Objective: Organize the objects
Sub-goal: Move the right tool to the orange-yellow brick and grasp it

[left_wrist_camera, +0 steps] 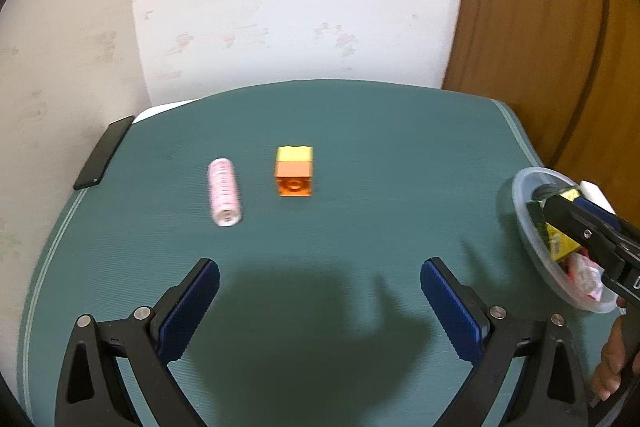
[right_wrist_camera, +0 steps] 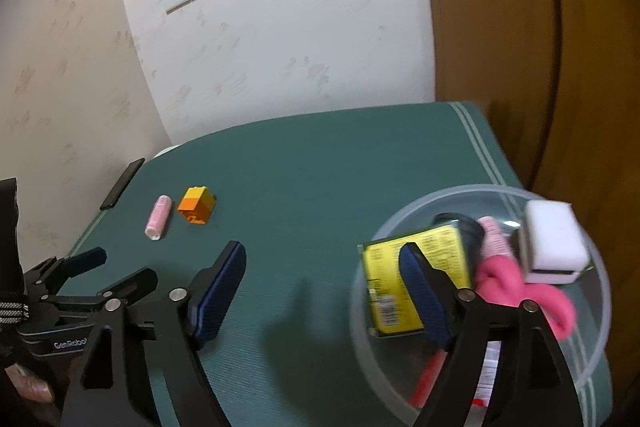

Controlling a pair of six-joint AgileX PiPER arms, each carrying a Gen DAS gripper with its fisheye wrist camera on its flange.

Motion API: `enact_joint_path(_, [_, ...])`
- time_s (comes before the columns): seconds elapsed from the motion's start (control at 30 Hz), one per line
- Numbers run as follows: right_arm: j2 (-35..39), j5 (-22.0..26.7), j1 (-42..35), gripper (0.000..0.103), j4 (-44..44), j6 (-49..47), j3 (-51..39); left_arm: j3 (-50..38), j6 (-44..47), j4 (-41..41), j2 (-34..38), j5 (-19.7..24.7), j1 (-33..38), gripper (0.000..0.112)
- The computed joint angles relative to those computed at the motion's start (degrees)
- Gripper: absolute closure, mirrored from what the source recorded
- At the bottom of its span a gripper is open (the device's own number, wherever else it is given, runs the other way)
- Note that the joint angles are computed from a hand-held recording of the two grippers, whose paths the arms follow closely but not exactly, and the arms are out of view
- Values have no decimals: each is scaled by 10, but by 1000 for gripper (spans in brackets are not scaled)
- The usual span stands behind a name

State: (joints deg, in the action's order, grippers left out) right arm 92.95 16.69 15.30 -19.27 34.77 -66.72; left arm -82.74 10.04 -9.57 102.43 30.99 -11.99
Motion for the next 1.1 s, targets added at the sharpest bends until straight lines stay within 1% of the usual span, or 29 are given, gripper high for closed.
enact_joint_path(0.03, [7,3,2,17,11,-6,-8,-2,-3,5,1,2,2,10])
enact_joint_path(0.17, [38,18,13,16,50,-36,-43,-18,-17,26,14,10,18,10])
enact_joint_path(0.33, [76,39,30,15,75,-61,-92,-52,-13,26,40,25,43,10])
enact_joint_path(0.57, [148,76,58,15,112,-109,-186,-100,-18,12,79,53,85,10])
enact_joint_path(0.73, [200,97,76,15,144,-148,-256,-96,-72,73,80,36,88,10])
enact_joint_path(0.87, [252,124,90,15,156,-169,-334,-90,-126,134,78,26,86,10])
enact_joint_path(0.93, [275,135,96,15,154,-174,-370,-95,-137,144,82,30,88,10])
enact_joint_path(1.1, [342,177,106,15,149,-184,-472,-113,-143,138,94,40,103,10])
